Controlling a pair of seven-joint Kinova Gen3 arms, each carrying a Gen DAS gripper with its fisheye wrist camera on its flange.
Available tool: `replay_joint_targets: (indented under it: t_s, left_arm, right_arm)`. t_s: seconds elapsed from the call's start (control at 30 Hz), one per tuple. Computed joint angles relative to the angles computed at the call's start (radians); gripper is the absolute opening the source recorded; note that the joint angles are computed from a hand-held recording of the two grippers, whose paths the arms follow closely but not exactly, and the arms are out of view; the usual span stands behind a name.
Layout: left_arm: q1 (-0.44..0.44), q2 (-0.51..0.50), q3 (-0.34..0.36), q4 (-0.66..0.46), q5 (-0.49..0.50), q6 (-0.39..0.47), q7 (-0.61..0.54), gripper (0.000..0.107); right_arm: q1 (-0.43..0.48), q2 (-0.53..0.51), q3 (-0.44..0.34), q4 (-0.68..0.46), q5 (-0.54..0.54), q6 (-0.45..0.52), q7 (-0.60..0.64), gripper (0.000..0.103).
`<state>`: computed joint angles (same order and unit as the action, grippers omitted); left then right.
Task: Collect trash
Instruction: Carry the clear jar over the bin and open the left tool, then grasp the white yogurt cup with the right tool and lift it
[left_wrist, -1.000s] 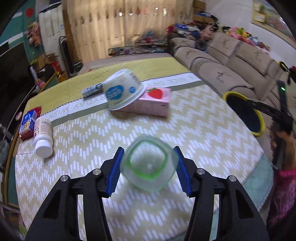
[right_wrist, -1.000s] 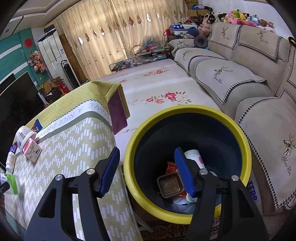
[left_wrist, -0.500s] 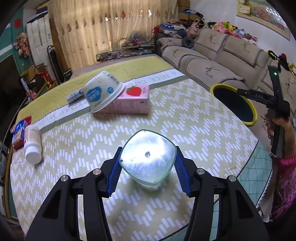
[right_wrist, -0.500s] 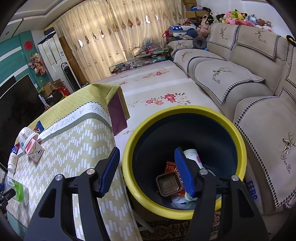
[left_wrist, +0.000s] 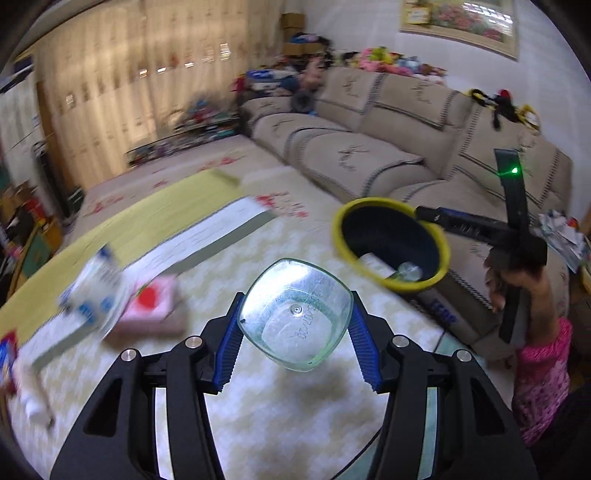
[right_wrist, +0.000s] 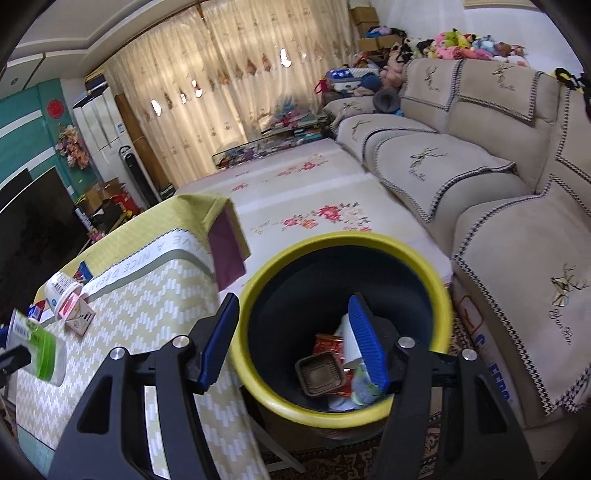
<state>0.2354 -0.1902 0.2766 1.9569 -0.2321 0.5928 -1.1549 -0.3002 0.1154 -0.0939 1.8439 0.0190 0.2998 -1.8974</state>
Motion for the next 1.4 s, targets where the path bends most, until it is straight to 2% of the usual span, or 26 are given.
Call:
replay_joint_targets:
  t_s: [0.1,0.17,0.23,0.33,0.43,0.63,0.73,0.8,0.87,0.97,1.03,1.17,1.27,1.4]
  left_arm:
    - [0.017,0.088,0.004,-0.075,0.052,-0.023,-0.084,0.054]
    - [0.07,0.166,-0.045,-0.138,0.13,-0.037,-0.165,0.054]
    - [0.082,0.237,-0.057,-0.202,0.184,-0.034,-0.224,0.054]
    - [0.118,0.354,-0.068,-0.313,0.185,-0.017,-0.237,0.054]
    - [0.128,0.453,-0.071,-0.414,0.23,0.007,-0.276,0.054]
    - [0.214,0.634,-0.128,-0.606,0.21,0.067,-0.232,0.054]
    - [0.241,0.689,-0.144,-0.669,0.198,0.101,-0.216,0.054]
    - [0.257,0.709,-0.155,-0.693,0.189,0.111,-0.2,0.06]
    - [0.277,0.701,-0.174,-0.68,0.171,0.089,-0.173,0.076]
    - [0.286,0.659,-0.184,-0.631,0.146,0.062,-0.156,0.077]
    - [0.266,0.602,-0.168,-0.553,0.136,0.002,-0.148,0.079]
    - [0.249,0.435,-0.186,-0.367,0.131,-0.085,-0.113,0.091]
    - [0.224,0.3,-0.204,-0.228,0.101,-0.109,-0.061,0.092]
    - [0.321,0.114,-0.372,-0.052,-0.02,-0.093,0.092,0.093]
  right_arm:
    - [-0.004,-0.024,0.028,0.023,0.043,-0.004,-0.05,0.059]
    - [0.016,-0.035,0.027,0.037,0.035,-0.008,-0.047,0.059]
    - [0.029,-0.048,0.032,0.05,0.045,-0.008,-0.057,0.059]
    - [0.055,-0.062,0.035,0.063,0.043,-0.004,-0.05,0.059]
    - [0.073,-0.076,0.044,0.075,0.067,-0.004,-0.073,0.059]
    - [0.103,-0.084,0.048,0.09,0.105,-0.003,-0.11,0.062]
    - [0.118,-0.078,0.046,0.094,0.079,-0.001,-0.082,0.062]
    - [0.123,-0.071,0.045,0.093,0.065,-0.001,-0.069,0.062]
    - [0.122,-0.067,0.044,0.092,0.059,0.0,-0.065,0.062]
    - [0.106,-0.067,0.044,0.09,0.085,0.003,-0.096,0.062]
    - [0.102,-0.07,0.04,0.091,0.085,0.002,-0.097,0.062]
    - [0.085,-0.068,0.027,0.08,0.094,0.017,-0.099,0.062]
    - [0.052,-0.056,0.011,0.056,0.116,0.034,-0.111,0.063]
    - [-0.01,-0.024,-0.02,0.003,0.126,0.065,-0.096,0.063]
